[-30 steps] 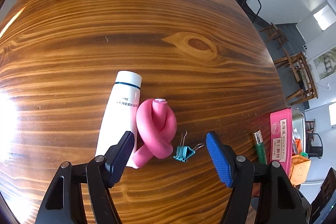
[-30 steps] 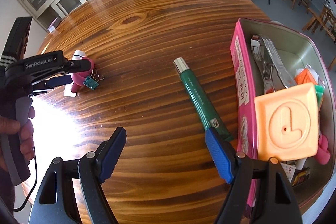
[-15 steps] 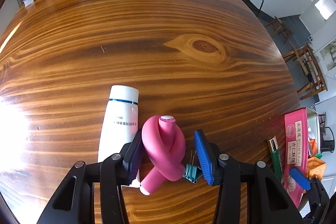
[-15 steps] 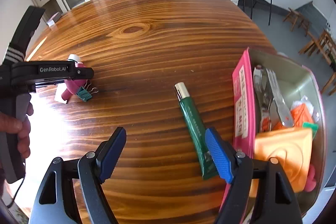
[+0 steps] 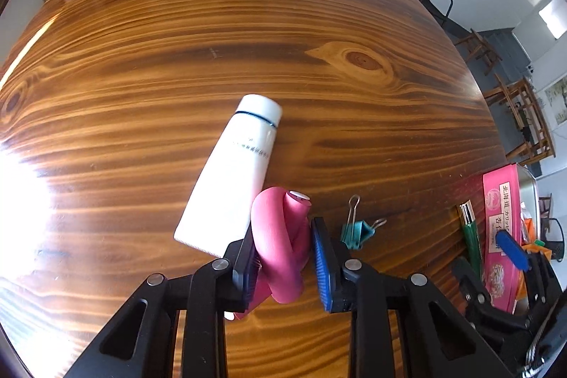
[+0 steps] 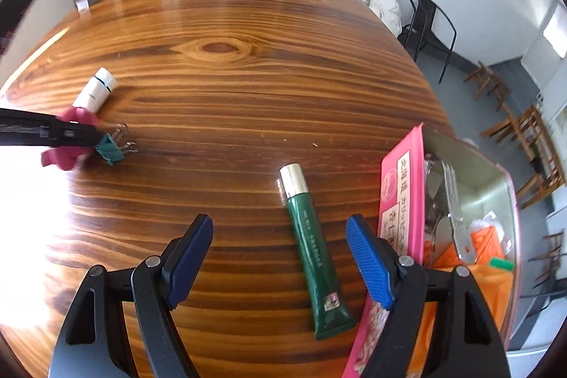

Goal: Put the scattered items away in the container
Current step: 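Grasp the pink knotted toy with the left tool, then grasp the white tube with the right tool while the left tool holds the pink toy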

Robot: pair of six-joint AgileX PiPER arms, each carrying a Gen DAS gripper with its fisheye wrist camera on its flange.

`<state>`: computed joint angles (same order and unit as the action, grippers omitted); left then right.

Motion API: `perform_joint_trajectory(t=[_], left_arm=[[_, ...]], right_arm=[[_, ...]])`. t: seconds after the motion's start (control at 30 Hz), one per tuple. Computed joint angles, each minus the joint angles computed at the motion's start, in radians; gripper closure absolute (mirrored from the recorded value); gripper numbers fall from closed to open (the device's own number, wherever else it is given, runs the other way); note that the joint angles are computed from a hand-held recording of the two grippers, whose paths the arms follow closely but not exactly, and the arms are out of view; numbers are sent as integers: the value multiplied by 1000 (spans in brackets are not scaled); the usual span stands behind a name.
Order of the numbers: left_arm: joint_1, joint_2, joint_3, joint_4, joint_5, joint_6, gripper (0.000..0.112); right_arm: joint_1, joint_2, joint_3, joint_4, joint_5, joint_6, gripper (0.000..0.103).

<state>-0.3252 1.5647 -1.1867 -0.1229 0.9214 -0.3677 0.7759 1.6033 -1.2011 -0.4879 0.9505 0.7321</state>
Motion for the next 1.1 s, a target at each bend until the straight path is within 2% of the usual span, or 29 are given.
perform_joint_trajectory(t=[0.17,0.3,0.47,0.63,0.8,0.97,1.1], left_arm=[[-4,-65,30,19,22,-19,84],[7,-93,50,26,29,-27,84],[37,-129,78,27,31,-26,84],[98,-181,115,25,41,1,84],[191,-228,167,3,45,58,84],[280,-255,202,-34,45,134,84],[343,-253,216,-56,40,190,84]], right_arm=[[0,28,-27,-13,-3,-19,22],[-3,19,-53,46,-41,-52,22],[-21,46,-122,226,-111,-160,22],[-41,126,-240,407,-134,-251,22],[-22,250,-425,485,-92,-255,22],[-1,394,-624,480,-22,-217,22],[21,512,-790,476,53,-188,29]])
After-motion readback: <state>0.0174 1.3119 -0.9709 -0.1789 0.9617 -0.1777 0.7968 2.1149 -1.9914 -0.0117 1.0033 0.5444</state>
